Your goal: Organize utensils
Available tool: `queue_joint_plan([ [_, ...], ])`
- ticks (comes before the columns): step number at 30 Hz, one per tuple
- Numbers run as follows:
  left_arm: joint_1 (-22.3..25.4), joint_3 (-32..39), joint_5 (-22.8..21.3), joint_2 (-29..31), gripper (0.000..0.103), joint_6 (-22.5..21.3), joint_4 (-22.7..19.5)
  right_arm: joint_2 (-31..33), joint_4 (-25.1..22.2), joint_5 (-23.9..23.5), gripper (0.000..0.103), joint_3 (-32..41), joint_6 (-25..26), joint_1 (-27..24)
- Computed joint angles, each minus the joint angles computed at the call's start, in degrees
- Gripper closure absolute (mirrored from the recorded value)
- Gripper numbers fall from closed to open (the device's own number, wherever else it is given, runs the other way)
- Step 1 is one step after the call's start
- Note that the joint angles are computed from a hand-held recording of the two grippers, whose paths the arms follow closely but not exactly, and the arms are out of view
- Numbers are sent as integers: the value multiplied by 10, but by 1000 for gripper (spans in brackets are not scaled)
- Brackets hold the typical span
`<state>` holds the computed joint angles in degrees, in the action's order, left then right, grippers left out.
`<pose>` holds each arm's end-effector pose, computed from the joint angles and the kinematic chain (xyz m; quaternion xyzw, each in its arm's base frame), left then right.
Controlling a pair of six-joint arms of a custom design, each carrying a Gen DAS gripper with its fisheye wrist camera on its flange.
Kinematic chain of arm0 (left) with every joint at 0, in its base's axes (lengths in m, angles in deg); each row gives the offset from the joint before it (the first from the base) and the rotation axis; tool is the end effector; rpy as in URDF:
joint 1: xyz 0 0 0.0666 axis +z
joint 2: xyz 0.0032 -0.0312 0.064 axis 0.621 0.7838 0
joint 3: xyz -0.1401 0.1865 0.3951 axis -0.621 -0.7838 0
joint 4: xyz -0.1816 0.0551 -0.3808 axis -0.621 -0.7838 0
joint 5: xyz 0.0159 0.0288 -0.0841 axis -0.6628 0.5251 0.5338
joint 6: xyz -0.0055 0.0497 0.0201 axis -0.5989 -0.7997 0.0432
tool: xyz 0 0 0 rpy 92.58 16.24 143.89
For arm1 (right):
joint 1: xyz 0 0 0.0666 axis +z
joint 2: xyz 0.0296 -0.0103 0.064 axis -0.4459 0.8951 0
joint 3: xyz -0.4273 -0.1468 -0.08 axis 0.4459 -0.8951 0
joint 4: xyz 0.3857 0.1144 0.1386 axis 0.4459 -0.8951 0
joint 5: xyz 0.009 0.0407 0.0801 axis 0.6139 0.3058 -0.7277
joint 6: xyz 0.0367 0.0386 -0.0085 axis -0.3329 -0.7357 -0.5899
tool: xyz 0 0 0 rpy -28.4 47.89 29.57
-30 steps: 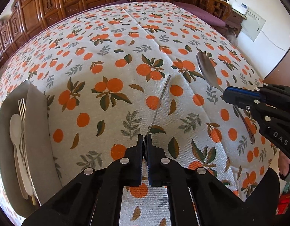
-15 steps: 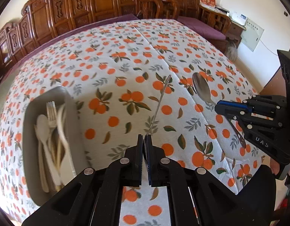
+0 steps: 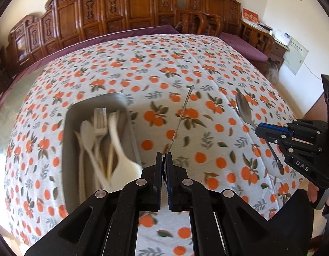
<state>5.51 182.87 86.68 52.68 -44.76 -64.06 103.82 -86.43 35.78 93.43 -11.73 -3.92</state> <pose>0.5585 -0.3612 0.5693 0.2392 0.9262 -0.0885 0.2776 0.4916 0.2004 0.5614 -0.0557 0.9473 0.0583 0.3101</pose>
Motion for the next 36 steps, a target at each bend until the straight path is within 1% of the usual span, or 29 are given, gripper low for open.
queue_joint_plan([
  [7, 30, -17, -9, -9, 100, 11, 9, 11, 3, -2, 96, 7, -10, 13],
  [15, 56, -26, -27, -2, 100, 29, 8, 20, 3, -4, 96, 13, -11, 18],
  [17, 59, -24, -37, 4, 100, 31, 5, 21, 4, -4, 96, 14, -12, 19],
  [28, 62, -9, -53, 32, 100, 44, -11, 26, 6, -8, 96, 15, -14, 21],
  [31, 61, -3, -59, 37, 100, 42, -17, 27, 7, -9, 96, 16, -14, 22],
  [34, 60, 1, -55, 39, 100, 39, -23, 29, 8, -10, 96, 19, -14, 22],
  [36, 59, 0, -54, 37, 98, 35, -23, 30, 8, -11, 96, 21, -13, 23],
])
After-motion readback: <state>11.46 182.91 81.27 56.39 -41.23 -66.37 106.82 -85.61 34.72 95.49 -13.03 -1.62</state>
